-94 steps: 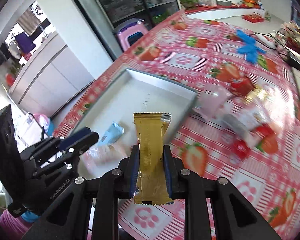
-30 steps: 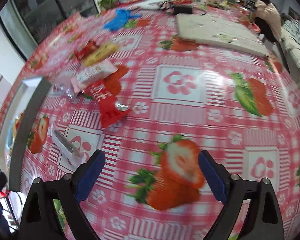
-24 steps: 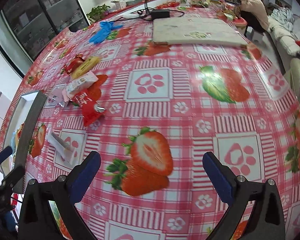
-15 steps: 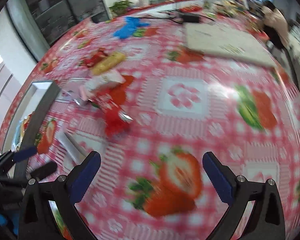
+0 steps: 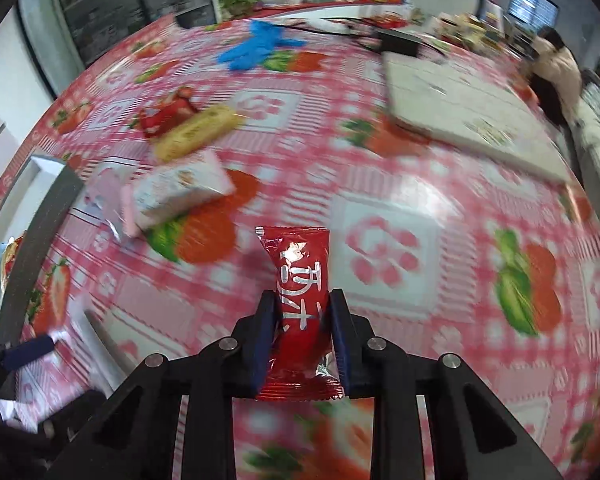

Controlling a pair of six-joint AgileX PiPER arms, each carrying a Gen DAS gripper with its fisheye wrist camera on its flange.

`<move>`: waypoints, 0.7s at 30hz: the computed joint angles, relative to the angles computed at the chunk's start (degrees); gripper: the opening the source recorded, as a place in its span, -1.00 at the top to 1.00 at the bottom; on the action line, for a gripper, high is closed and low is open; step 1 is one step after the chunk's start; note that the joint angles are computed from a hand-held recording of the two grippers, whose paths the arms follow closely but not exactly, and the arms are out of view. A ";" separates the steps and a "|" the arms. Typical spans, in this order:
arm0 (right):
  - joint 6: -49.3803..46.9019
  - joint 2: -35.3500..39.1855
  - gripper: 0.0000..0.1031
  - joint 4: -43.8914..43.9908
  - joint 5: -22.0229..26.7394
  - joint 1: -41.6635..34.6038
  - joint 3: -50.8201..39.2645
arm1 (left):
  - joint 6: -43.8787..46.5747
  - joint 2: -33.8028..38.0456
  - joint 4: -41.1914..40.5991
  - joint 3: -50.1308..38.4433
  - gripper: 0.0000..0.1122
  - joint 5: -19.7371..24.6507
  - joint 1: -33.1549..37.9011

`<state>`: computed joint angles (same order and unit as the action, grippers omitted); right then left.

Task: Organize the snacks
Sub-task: 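Lower the red packet with the right gripper while the left hovers over the clear stick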

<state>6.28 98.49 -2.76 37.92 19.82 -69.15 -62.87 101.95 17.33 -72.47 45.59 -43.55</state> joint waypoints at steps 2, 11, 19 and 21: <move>-1.32 -3.95 0.45 1.10 -0.87 -2.68 4.80 | -1.23 2.49 2.09 -2.93 -0.61 0.67 -0.22; -2.62 -15.49 0.44 3.03 -2.35 -8.82 17.22 | 9.39 8.90 9.25 -8.94 -0.61 -1.37 -1.94; 3.62 -18.09 -0.98 -1.39 -5.12 -6.58 22.55 | 11.39 5.31 13.32 -3.74 -0.67 0.01 -4.42; 8.29 -17.92 -1.00 -5.92 -6.78 -4.97 23.50 | 8.70 5.65 14.90 -3.35 -0.84 -0.86 -5.02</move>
<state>14.57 80.57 -8.68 31.14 14.86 -45.65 -54.17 107.61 32.23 -75.82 44.73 -48.57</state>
